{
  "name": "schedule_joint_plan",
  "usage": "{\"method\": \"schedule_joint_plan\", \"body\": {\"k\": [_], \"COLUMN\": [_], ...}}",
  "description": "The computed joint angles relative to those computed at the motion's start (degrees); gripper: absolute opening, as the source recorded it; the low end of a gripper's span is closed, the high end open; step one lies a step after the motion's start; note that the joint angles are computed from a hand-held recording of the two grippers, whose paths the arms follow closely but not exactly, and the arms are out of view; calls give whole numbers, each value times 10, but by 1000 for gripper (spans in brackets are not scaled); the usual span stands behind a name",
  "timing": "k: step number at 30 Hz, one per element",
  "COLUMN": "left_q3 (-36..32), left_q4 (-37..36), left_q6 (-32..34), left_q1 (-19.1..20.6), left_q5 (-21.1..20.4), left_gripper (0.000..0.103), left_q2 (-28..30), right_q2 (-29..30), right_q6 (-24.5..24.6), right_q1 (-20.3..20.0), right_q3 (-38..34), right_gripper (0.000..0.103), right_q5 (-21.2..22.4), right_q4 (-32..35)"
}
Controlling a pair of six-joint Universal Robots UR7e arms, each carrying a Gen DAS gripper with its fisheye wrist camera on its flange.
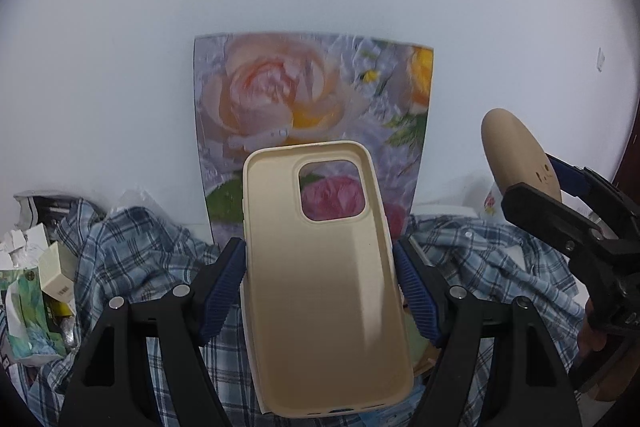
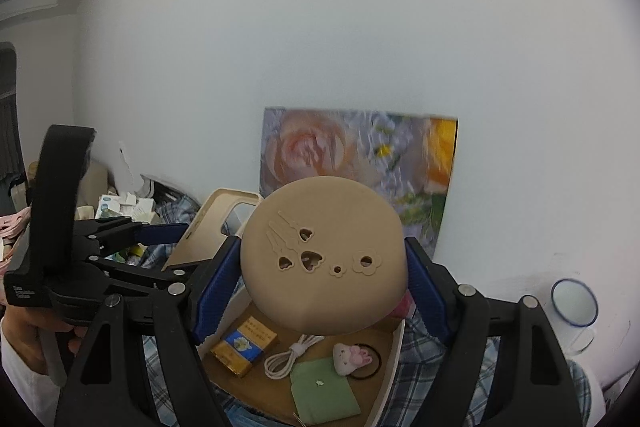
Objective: Organize soft objects
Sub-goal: 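Lower and open the left tool releasing the case while the right tool releases the disc into the box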
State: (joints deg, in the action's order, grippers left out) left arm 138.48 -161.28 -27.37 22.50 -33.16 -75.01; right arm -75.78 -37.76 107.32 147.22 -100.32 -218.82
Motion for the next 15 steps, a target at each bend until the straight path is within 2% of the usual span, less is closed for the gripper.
{"method": "schedule_joint_plan", "body": {"k": [7,11,15], "left_q3": [-2,2,5], "left_q4": [8,13,-4], "left_q6": [3,6,10], "left_q1": [28,45,69], "left_q5": [-18,-30,-49], "left_gripper": [76,76,76], "left_q2": [18,31,43], "right_q2": [21,43,59], "right_q6": [4,6,6], "right_q1": [-35,-45,-57], "right_q3": [-8,-16,-20], "right_gripper": [78,78,78], "right_q5": [14,-6,-6], "right_q4": [10,12,14]}}
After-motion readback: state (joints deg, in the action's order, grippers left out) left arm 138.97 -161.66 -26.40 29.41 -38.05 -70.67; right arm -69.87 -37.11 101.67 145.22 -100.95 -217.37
